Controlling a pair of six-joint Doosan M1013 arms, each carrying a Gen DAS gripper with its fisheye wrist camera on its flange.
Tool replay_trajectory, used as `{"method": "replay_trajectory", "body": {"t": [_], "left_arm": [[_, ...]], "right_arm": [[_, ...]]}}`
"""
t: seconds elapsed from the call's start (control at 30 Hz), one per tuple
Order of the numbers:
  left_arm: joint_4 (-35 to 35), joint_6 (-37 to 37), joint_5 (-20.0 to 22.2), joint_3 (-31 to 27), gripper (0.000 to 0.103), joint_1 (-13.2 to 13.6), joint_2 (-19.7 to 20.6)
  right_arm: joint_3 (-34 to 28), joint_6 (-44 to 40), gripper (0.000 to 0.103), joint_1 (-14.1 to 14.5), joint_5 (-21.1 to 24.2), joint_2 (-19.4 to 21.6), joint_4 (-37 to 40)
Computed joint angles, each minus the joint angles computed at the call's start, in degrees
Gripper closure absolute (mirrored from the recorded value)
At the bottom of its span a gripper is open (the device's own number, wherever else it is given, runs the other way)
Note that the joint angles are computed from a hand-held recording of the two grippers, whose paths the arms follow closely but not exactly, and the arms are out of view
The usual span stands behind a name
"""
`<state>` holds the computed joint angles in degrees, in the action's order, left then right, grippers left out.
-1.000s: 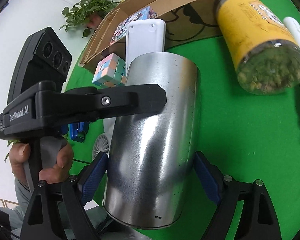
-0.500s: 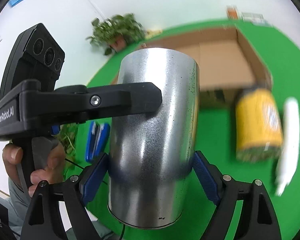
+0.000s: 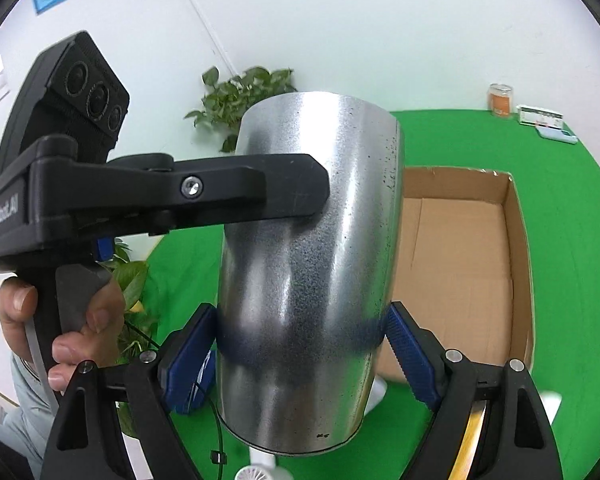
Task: Organize rigid objects
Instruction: 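Carry the silver can with both tools and set it upright in the box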
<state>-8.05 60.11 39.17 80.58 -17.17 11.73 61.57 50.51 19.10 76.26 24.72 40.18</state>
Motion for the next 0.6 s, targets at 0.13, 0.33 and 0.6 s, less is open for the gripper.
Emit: {"method": "replay_trajectory", "body": {"t": [0.13,0.33,0.6], "left_arm": [[-5.7,2.5,1.6,-2.2,0.024,2.8,2.5],[-12.4,6.2,4.1,-2.8,0.024,5.0,5.7],[-19.4,9.5,7.0,-2.8,0.024,6.7,10.0]], "right_arm": [[-11.2,5.5,0.02,1.5,4.8,7.2,-2.6],[-15.7,9.3,0.02,2.0,7.9,11.7,-4.9],[-18.4,13.2,0.02,2.7,11.4,16.1,-8.8]]}}
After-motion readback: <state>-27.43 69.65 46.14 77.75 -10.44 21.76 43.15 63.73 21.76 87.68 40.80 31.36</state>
